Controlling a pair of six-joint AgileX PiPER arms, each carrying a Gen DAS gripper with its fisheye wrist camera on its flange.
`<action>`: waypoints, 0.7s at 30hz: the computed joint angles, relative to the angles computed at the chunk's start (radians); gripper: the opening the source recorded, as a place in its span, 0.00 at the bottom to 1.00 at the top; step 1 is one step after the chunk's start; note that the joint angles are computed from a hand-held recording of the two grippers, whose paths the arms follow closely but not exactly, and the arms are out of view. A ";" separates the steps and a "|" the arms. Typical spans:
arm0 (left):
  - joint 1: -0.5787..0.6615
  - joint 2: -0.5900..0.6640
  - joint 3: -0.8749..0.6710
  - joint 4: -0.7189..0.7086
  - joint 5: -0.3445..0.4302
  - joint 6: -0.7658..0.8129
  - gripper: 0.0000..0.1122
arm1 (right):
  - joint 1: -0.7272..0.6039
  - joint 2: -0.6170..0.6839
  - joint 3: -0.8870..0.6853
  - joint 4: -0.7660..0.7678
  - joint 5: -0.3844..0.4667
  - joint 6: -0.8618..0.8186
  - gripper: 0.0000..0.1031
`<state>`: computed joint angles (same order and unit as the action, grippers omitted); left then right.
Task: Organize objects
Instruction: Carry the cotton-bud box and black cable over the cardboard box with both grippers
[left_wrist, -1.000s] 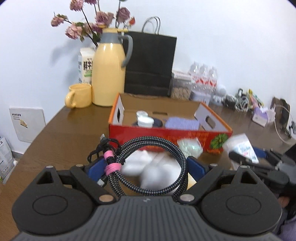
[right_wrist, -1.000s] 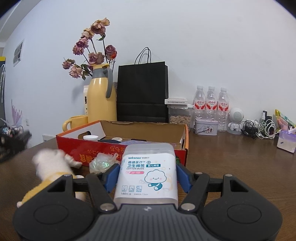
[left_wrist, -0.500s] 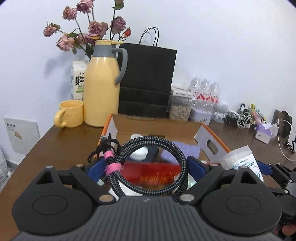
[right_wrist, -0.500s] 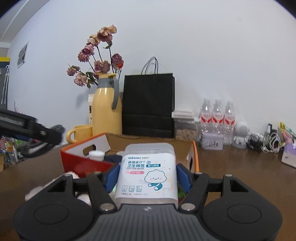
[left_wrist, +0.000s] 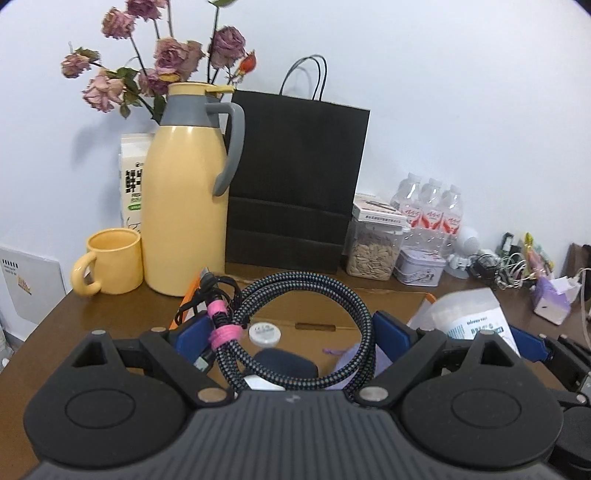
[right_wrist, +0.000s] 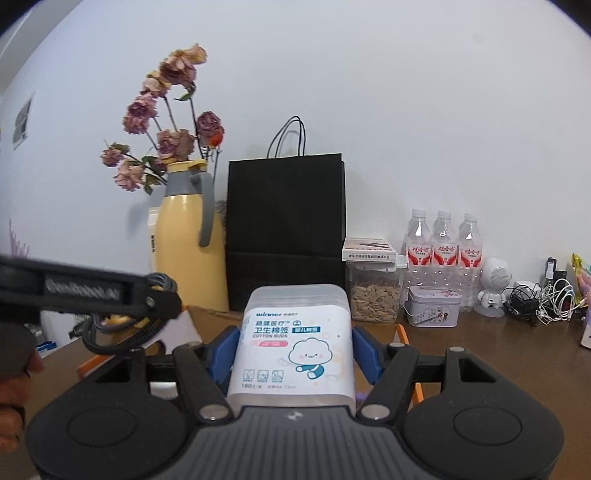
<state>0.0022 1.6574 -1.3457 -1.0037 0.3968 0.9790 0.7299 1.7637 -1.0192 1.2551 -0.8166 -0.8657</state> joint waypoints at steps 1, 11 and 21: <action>-0.013 0.023 -0.022 0.025 -0.017 -0.027 0.83 | -0.016 0.016 -0.026 0.003 0.013 -0.009 0.63; -0.064 0.181 -0.155 0.210 -0.057 -0.212 0.83 | -0.121 0.112 -0.097 -0.016 0.114 0.035 0.63; -0.058 0.154 -0.119 0.131 -0.048 -0.133 0.92 | -0.113 0.115 -0.098 0.032 0.121 -0.012 0.71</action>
<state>-0.0562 1.8113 -1.4644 -0.8722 0.3490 0.8460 0.6165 1.8782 -1.1175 1.2873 -0.6958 -0.8780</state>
